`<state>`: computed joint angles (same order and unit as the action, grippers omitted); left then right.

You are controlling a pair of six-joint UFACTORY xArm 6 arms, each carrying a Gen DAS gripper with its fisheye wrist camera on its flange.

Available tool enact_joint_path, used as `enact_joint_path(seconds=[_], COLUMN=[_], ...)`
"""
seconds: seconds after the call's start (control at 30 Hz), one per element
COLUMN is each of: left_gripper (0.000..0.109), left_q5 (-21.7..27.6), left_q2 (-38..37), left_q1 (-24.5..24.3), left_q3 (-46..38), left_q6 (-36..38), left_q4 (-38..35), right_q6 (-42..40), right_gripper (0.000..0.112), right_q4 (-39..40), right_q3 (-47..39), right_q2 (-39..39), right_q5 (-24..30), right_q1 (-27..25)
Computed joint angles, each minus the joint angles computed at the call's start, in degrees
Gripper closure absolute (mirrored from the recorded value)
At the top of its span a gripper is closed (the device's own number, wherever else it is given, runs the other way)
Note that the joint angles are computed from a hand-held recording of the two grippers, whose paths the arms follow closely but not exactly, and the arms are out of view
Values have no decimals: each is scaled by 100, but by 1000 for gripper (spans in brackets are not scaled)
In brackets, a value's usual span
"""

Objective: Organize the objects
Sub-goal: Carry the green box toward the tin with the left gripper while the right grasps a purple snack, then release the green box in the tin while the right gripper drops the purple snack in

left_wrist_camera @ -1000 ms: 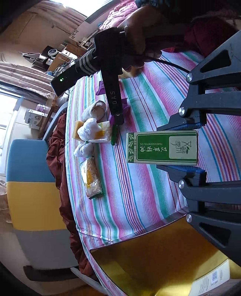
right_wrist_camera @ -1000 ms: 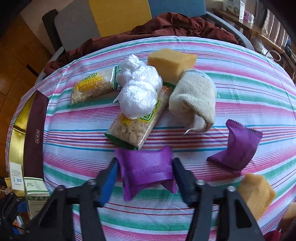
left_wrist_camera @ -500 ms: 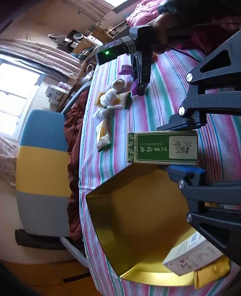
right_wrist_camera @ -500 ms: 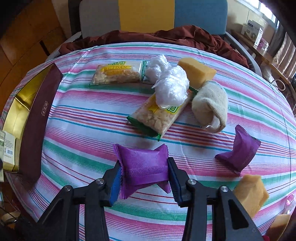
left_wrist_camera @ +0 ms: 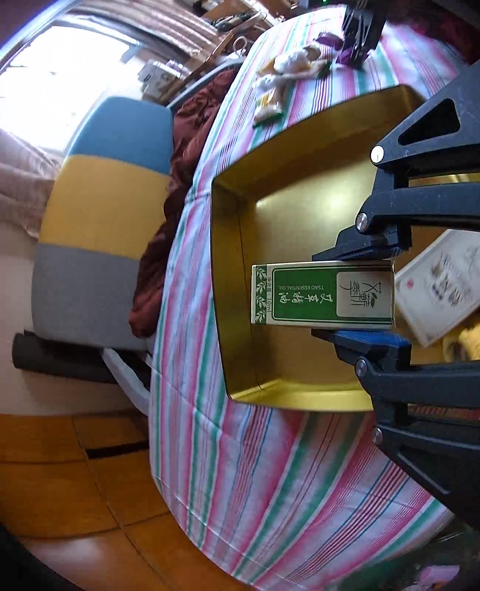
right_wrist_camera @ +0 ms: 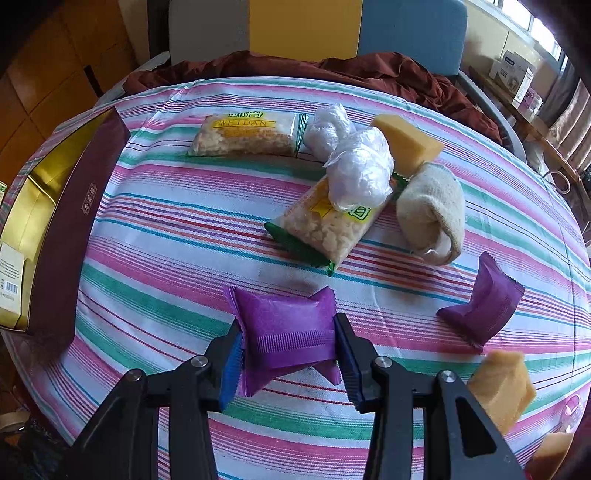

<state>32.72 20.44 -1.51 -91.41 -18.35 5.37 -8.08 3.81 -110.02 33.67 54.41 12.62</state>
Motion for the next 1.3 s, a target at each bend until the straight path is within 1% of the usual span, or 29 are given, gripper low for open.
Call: enact_joint_path(seconds=[0.1,0.23,0.43,0.5,0.53,0.57,0.67,0.73,0.83,0.93,1.03,1.17,1.23,1.3], left_gripper=[78,78,77,77,73,68,66,66,60,54,53,52,52,51], left_q5=[116,123,354,377,351,303,169,-32,-367,-677,-876,-996,-1073,-1133], left_q2=[163,237,458,422,386,331,113,-134,-563,-1022,-1430,-1792,-1926,-2016], left_q1=[87,126,173,181,183,183,159,152,164,157,147,164,179,194], left_q3=[-93,-22,-178,-119,-62,20,312,618,1142,1681,2141,2553,2723,2839], left_q6=[-99,-244,-144,-205,-284,-393,-599,-739,-1053,-1446,-1824,-1802,-1711,-1707], left_q4=[91,163,13,-64,-54,33,348,470,596,873,1246,1160,1006,983], right_q6=[-4,-8,-33,-5,-15,-18,-37,-44,-47,-117,-100,-211,-302,-500], right_gripper=[67,67,67,67,67,67,67,67,67,67,67,67,67,67], right_q4=[-8,-36,-71,-90,-92,-99,-114,-116,-127,35,374,711,1012,1322], right_q3=[-6,0,55,1,5,18,-10,2,74,228,407,695,548,177], right_q2=[9,17,-19,25,21,14,40,29,-22,-159,-352,-686,-679,-535], right_q5=[2,-13,-35,-27,-27,-35,-37,-49,-89,-179,-309,-667,-674,-545], right_q1=[-2,4,-2,22,17,19,21,17,23,20,32,272,445,667])
